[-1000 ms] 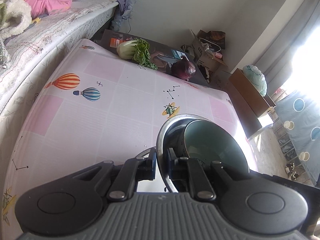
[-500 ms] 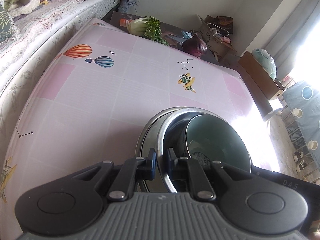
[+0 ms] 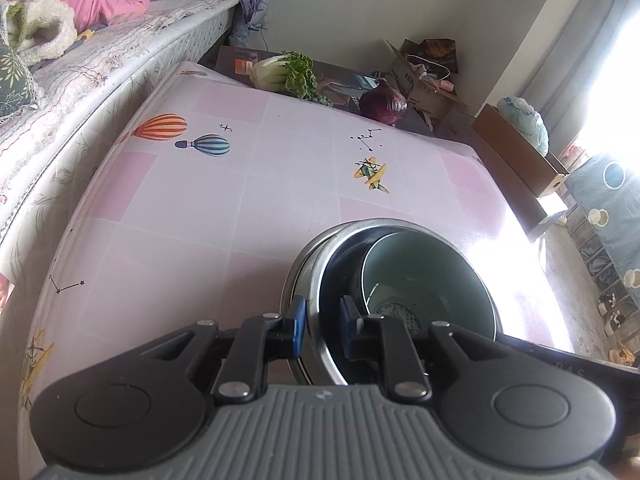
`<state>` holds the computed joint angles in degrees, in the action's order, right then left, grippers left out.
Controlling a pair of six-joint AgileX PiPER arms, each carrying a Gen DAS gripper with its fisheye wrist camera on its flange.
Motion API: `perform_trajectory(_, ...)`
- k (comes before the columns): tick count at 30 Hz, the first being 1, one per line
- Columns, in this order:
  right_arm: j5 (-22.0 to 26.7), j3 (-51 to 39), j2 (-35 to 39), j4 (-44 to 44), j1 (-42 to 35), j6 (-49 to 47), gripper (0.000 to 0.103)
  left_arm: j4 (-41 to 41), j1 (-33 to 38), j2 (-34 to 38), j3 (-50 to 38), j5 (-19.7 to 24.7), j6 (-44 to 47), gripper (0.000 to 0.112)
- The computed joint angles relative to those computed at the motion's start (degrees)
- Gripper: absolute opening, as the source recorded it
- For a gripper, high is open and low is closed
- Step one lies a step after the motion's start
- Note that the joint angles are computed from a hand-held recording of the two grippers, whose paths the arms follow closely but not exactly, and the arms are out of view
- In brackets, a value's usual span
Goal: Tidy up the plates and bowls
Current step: 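Lift the steel bowl with the green bowl and carry it over the plate, then lower the steel bowl onto the white plate and open both tools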
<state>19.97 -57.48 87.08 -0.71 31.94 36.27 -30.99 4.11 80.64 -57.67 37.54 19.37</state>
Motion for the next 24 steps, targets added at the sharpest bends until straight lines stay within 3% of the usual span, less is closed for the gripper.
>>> perform_trajectory(16,1.0,0.75,-1.78,-3.64,0.36,3.73,0.016,-3.64,1.25,-1.25,1.66,0.22,3.56,0.022)
perform_trajectory(18,1.71,1.0,-2.87,-6.86,0.77,6.44,0.023,-3.13,1.11,-1.89,1.95,-0.23,3.1,0.027)
perform_trajectory(20,2.47,1.61,-4.56,-10.67,1.26,9.62,0.041,-0.2,0.33,-2.95,2.26,-1.26,0.81,0.043)
perform_trajectory(22,2.46,2.83,-6.84,-12.8,1.49,11.63,0.051,-2.01,1.41,-4.07,2.77,-0.88,3.18,0.059)
perform_trajectory(24,2.7,3.78,-8.89,-14.28,1.72,13.22,0.054,-4.7,2.7,-5.6,3.57,-0.38,6.11,0.064)
